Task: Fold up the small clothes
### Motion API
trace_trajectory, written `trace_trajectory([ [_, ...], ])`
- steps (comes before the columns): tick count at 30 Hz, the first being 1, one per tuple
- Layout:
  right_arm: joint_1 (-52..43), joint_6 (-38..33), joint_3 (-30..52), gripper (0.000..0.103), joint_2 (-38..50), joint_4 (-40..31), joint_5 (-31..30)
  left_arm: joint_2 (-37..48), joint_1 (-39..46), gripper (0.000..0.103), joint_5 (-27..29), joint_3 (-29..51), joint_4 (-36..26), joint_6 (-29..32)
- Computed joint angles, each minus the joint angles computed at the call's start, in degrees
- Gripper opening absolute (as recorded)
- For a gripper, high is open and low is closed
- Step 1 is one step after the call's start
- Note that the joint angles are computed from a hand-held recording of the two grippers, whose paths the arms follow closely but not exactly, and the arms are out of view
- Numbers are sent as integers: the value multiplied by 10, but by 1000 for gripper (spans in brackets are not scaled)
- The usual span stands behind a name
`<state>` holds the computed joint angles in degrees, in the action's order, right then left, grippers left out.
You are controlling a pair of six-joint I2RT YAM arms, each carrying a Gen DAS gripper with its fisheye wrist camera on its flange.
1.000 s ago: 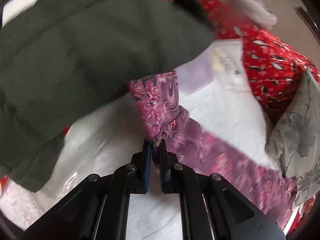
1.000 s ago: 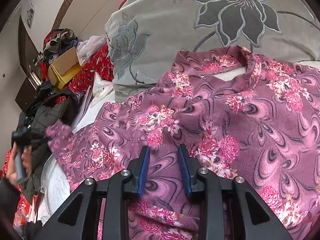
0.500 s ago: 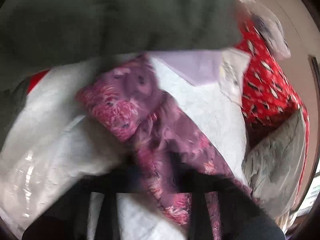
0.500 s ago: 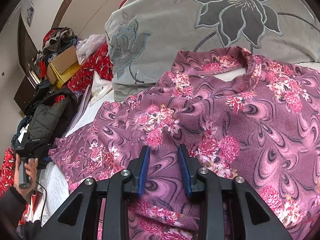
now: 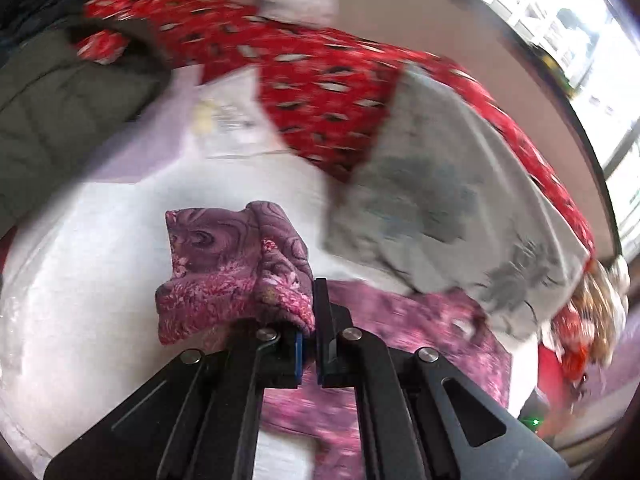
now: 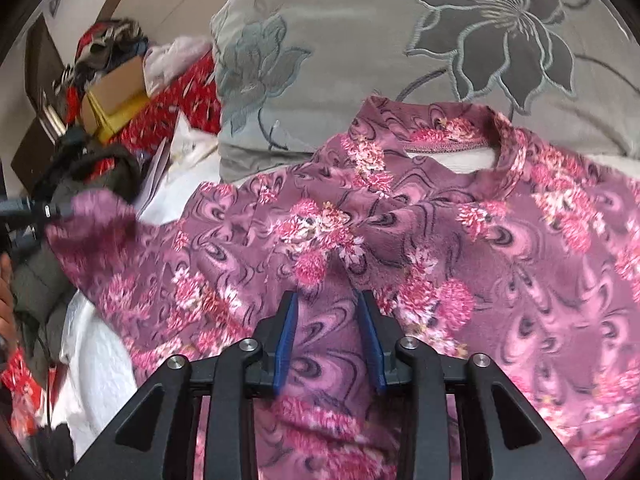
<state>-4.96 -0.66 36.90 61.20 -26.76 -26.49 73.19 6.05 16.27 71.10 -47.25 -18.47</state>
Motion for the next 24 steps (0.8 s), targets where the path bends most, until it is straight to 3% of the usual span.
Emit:
trace_trajectory([
  [3,-50,-58,15,60,-25,-56,19,11,-74,2,-29,23,-8,-39],
  [7,-147,-173,30,62,-24,-103,66,21,-176,2,-79,42,-16,-95],
  [11,-239,-283,4,63,-22,-87,95,48,-285,2,-134,64,-11,-149],
  [15,-357,-369,-34,92,-18,-58,25,105,-377,2,-179,98,-5,-191],
  [19,-425,-397,-49,98,6,-47,-44,172,-442,2,-196,129,2,-222],
  [24,-423,-397,-55,102,5,-38,-42,263,-506,2,-197,160,7,-251],
])
